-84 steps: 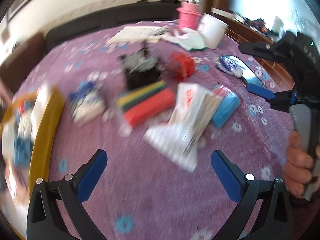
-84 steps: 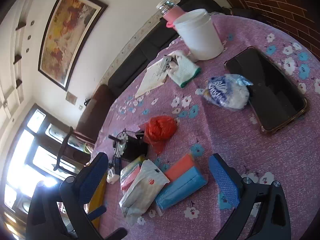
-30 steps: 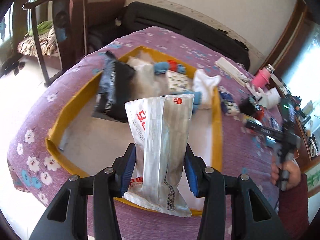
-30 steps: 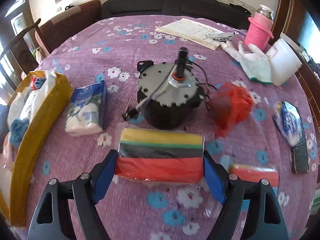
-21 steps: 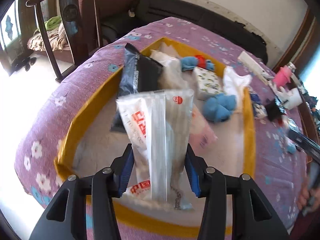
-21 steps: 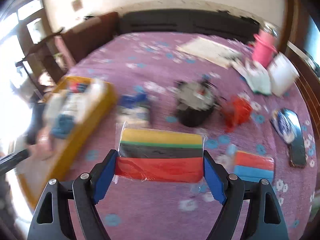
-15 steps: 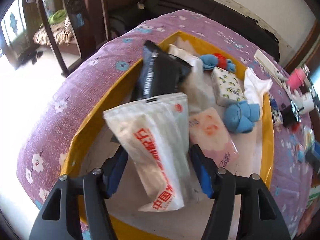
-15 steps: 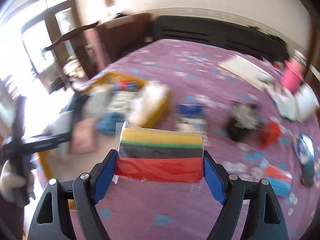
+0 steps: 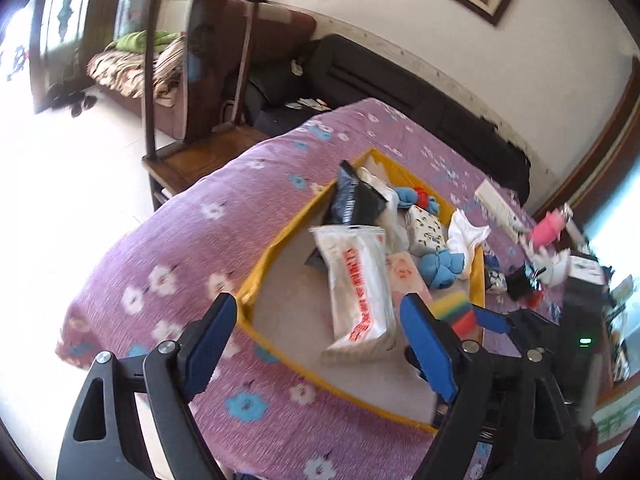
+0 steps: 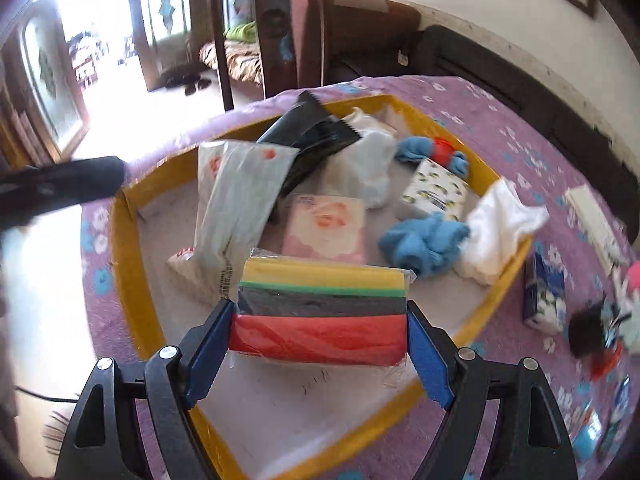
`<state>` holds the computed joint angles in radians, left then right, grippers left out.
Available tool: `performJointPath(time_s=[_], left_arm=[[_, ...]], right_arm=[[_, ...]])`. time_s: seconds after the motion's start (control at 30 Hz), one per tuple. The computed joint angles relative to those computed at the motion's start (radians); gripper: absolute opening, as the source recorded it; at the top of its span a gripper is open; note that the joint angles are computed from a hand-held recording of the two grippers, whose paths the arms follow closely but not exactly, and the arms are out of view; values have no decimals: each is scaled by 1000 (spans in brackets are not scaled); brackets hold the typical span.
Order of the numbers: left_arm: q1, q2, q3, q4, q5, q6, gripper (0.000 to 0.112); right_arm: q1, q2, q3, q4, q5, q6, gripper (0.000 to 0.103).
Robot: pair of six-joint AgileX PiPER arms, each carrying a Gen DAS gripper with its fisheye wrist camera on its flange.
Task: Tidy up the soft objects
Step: 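Place the wrapped pack and striped sponge in the tray and open both grippers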
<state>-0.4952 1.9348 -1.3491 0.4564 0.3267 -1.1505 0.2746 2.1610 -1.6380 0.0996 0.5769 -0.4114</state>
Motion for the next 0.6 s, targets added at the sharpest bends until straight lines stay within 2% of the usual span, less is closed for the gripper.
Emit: performJointPath(time_s=[0.07,0.1,0.23,0.3,0.4,0.6], left_arm=[[12,-31,71,23,-54,-55,84],[15,-36,83,29,-62,-68,84],[19,-57,131,129,-85,-204,84],[16,-59,133,141,-85,-225,85],[-14,-55,116,185,-60,-258,85],[-118,-23,24,262,58,-283,85]], right_arm=[[33,13,5,-118,-31,96,88],[35,13,9,-130,-35,103,89],[29,-1,23,-40,-35,36,90],[17,-34,61,35,-55,-31,91],[-6,-93,131,138,-99,-121,92],[-110,-222,282,398,-173,-313,95]])
